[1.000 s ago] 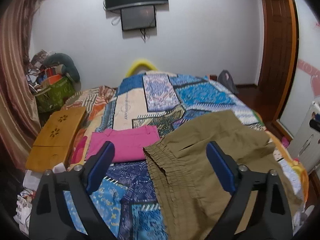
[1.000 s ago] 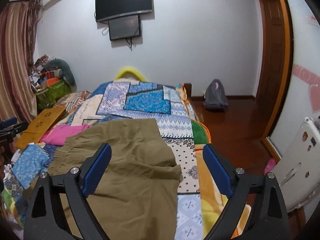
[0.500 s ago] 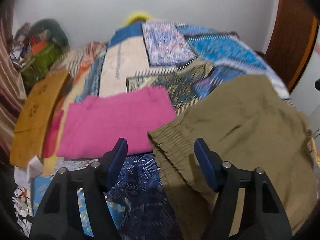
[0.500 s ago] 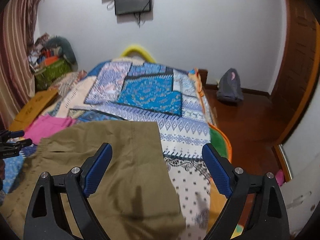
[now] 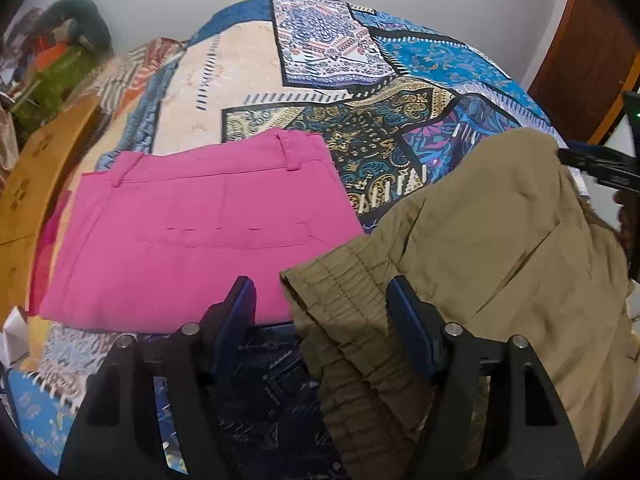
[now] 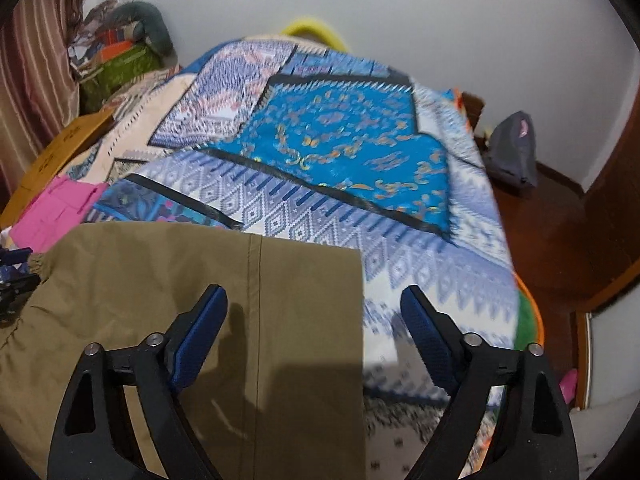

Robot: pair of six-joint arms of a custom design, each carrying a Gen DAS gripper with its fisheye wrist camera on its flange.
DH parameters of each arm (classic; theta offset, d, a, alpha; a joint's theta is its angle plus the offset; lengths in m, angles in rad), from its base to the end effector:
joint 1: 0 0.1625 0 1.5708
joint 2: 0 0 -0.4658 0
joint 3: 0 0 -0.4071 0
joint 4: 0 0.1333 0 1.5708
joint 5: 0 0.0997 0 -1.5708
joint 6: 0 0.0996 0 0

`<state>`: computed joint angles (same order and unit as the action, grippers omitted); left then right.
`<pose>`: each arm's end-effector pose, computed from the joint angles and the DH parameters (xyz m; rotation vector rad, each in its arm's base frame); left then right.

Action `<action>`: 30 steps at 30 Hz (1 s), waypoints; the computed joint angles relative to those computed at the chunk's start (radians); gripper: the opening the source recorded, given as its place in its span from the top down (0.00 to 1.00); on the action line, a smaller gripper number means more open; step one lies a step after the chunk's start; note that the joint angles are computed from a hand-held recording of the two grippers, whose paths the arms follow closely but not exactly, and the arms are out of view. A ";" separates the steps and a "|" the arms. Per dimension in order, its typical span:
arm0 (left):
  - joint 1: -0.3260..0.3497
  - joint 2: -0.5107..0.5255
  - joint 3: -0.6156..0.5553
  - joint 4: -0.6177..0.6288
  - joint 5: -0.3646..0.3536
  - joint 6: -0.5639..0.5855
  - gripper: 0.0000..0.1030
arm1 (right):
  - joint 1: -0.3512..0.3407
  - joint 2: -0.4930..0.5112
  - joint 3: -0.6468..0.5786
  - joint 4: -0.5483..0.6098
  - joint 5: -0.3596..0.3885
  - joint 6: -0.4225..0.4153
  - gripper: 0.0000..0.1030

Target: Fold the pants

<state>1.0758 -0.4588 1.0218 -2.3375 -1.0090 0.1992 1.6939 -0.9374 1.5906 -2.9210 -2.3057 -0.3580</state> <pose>-0.2524 -0.8599 0.0891 0.8096 2.4627 -0.3721 0.1548 -0.7092 0.2979 0.2302 -2.2578 0.7096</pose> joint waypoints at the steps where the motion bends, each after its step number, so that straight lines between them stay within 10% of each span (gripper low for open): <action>1: 0.007 0.005 -0.027 0.052 -0.043 -0.013 0.49 | -0.003 0.009 -0.020 0.040 -0.016 0.018 0.33; 4: 0.002 0.013 -0.046 0.069 -0.038 -0.032 0.60 | -0.025 0.001 -0.031 0.080 0.053 0.071 0.48; 7: -0.016 0.012 -0.019 0.003 0.037 0.007 0.83 | -0.020 0.009 -0.033 0.042 0.026 0.075 0.85; 11: -0.025 0.014 -0.010 -0.054 0.075 0.041 0.95 | -0.014 -0.001 -0.006 -0.022 0.038 0.029 0.92; 19: -0.040 0.044 -0.040 -0.148 0.164 0.111 0.94 | 0.012 0.055 -0.072 -0.137 -0.028 -0.038 0.93; 24: -0.052 0.071 -0.025 -0.244 0.312 0.203 0.92 | 0.047 0.053 -0.054 -0.146 -0.083 -0.050 0.75; 30: -0.055 -0.070 0.112 -0.168 0.149 0.049 0.57 | 0.076 -0.071 0.114 -0.227 -0.058 -0.065 0.58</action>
<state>1.0212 -0.5285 1.1334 -2.5053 -0.8603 0.2482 1.7701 -1.0088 1.7050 -3.1483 -2.3636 -0.4233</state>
